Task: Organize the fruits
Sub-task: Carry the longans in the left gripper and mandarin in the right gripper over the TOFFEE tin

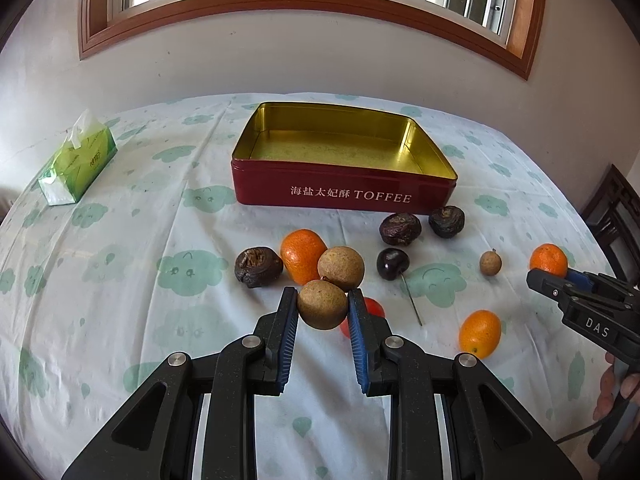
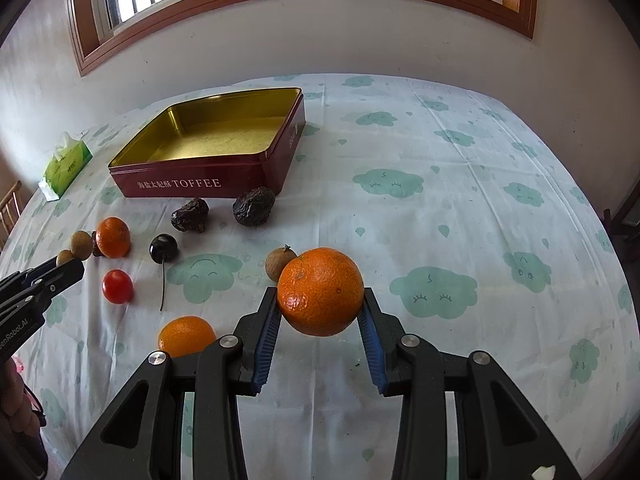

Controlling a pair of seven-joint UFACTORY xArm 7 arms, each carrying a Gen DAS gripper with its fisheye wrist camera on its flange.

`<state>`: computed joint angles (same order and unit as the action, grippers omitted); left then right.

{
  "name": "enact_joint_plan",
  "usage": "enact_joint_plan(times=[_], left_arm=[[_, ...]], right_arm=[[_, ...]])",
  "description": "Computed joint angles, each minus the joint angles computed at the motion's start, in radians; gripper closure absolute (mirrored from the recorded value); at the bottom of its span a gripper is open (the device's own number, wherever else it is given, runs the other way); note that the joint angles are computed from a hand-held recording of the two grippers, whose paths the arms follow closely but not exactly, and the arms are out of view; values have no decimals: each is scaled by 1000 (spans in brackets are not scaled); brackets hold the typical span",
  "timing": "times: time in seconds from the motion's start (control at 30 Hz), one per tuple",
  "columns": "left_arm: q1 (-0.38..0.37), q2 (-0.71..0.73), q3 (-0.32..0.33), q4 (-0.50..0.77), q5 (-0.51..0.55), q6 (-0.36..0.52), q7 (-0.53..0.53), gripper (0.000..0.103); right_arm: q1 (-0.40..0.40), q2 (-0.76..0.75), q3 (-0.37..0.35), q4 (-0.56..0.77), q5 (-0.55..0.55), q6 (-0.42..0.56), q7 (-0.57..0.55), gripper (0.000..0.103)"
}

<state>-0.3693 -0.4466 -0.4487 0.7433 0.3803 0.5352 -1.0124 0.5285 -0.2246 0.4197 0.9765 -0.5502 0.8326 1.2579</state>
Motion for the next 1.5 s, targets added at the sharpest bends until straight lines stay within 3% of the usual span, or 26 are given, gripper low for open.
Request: enact_joint_plan(times=[0.27,0.7,1.13,1.5], left_arm=[[51,24,25,37,44,-6,21,77],[108,205,122,205,82,-73,153,77],[25,417,222,345,49,-88,265,77],[-21,477,262,396,79,-26,244,77]], right_arm=[[1,69,-24,77,-22,-31,-48,67],[60,314,-132,374,-92,-46,-193,67],[142,536,-249,612,-4,-34,-319,67],[167,589,-289,652,49,-11,-358,67]])
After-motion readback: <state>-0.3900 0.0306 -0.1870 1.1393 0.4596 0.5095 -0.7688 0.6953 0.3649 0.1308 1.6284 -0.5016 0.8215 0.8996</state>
